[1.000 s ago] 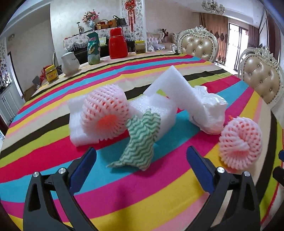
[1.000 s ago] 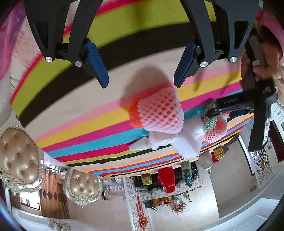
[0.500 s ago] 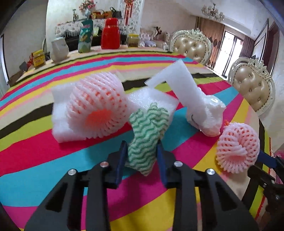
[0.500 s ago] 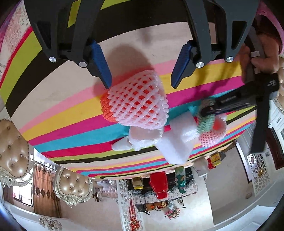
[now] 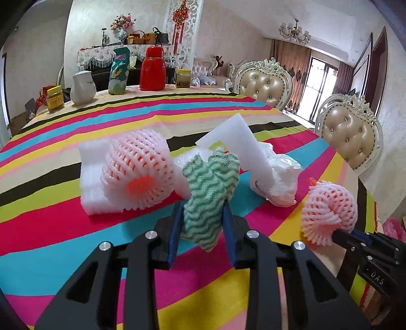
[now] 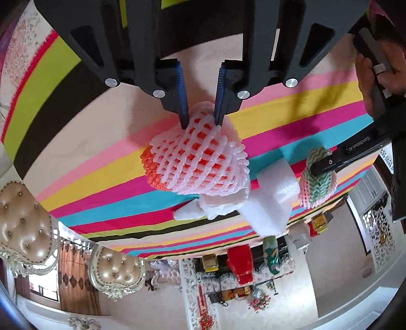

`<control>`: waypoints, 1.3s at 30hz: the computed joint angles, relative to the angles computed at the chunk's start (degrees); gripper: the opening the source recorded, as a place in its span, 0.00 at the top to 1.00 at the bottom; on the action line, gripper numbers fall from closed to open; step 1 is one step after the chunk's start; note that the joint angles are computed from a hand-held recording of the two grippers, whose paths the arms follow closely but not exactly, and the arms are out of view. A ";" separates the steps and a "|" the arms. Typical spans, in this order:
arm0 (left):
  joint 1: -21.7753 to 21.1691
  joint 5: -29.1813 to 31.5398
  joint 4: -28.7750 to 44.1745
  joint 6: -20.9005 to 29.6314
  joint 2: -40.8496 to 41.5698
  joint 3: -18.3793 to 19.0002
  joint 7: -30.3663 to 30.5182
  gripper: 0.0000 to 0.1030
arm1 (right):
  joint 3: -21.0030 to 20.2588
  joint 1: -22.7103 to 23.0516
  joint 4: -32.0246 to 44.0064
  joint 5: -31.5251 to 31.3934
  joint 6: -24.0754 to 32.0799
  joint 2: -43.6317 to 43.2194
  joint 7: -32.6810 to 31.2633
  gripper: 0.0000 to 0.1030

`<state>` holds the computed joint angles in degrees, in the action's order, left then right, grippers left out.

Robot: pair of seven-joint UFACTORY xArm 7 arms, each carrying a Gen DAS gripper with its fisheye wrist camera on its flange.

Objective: Collect trash
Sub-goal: 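Carry the zigzag cloth and pink foam net in both grippers to the bin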

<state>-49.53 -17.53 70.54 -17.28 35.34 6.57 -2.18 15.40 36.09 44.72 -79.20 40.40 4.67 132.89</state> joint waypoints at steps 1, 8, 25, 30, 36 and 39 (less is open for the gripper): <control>0.26 0.16 -0.10 -0.26 -0.03 -0.29 0.00 0.71 | 0.22 0.28 -0.47 -0.02 0.69 -0.49 0.59 0.81; 0.96 0.37 -0.74 -2.58 0.01 -1.77 1.67 0.71 | 2.12 0.99 -4.33 0.14 2.54 -4.41 3.96 0.81; -1.69 -4.58 -6.07 -6.42 -5.00 -6.60 8.93 0.71 | 8.51 1.74 -14.38 6.22 7.54 -16.84 6.43 0.81; -2.73 -6.44 -8.67 -9.81 -7.11 -9.07 10.38 0.71 | 11.22 1.76 -15.87 9.81 10.56 -19.70 4.96 0.81; -4.06 -8.71 -9.80 -13.03 -7.66 -12.19 12.65 0.71 | 13.76 2.30 -18.67 13.59 13.55 -23.87 5.13 0.81; -5.78 -10.17 -9.36 -13.73 -7.28 -12.94 14.93 0.71 | 15.04 2.54 -19.73 15.64 15.02 -25.60 4.57 0.81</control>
<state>-55.31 -27.70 61.18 -31.02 28.06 -6.37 12.75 30.45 38.63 25.00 -63.56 55.42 -20.93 137.46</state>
